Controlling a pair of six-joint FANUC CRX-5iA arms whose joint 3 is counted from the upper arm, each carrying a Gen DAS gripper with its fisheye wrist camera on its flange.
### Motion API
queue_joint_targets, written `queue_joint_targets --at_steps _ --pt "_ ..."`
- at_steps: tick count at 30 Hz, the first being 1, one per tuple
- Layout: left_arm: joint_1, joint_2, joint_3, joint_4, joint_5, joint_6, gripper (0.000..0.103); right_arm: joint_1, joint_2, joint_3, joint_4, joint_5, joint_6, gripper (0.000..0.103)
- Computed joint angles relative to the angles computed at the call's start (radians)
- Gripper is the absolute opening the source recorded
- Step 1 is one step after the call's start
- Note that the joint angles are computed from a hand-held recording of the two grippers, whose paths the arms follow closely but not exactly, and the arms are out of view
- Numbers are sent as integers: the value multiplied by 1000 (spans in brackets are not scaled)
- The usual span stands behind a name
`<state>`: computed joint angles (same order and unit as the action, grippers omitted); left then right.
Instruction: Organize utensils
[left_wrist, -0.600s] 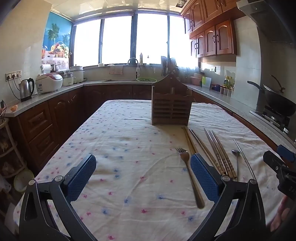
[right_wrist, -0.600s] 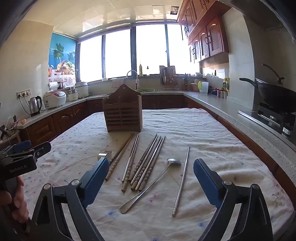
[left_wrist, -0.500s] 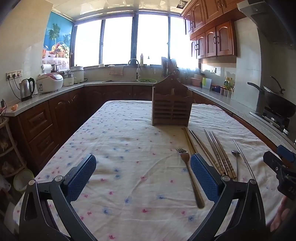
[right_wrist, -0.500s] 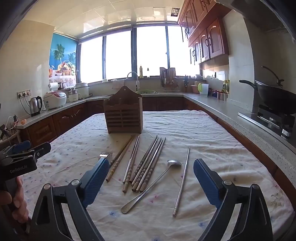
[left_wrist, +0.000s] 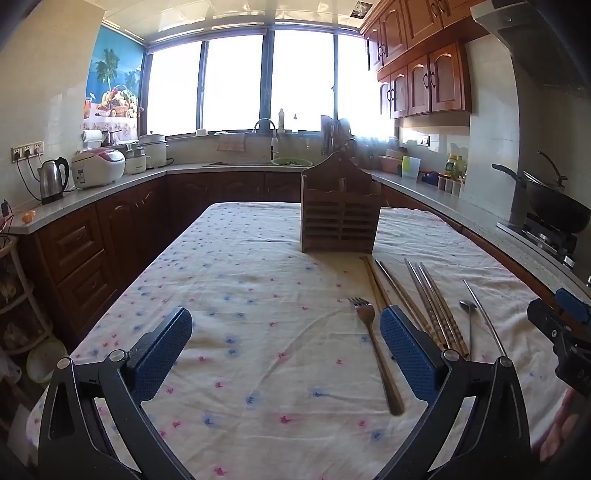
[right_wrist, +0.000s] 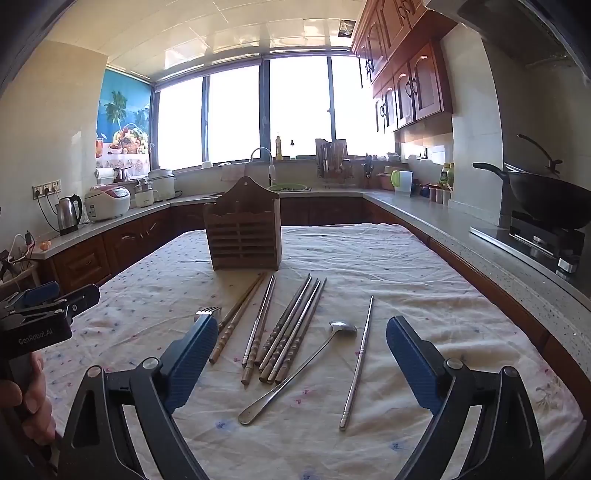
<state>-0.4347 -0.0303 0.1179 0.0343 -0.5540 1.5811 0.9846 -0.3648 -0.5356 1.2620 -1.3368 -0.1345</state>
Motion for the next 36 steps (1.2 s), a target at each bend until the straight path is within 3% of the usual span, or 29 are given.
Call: queue_joint_targets --at_steps 36 --pt "-12 3 10 -3 -3 -3 103 -2 -10 -2 7 17 -12 94"
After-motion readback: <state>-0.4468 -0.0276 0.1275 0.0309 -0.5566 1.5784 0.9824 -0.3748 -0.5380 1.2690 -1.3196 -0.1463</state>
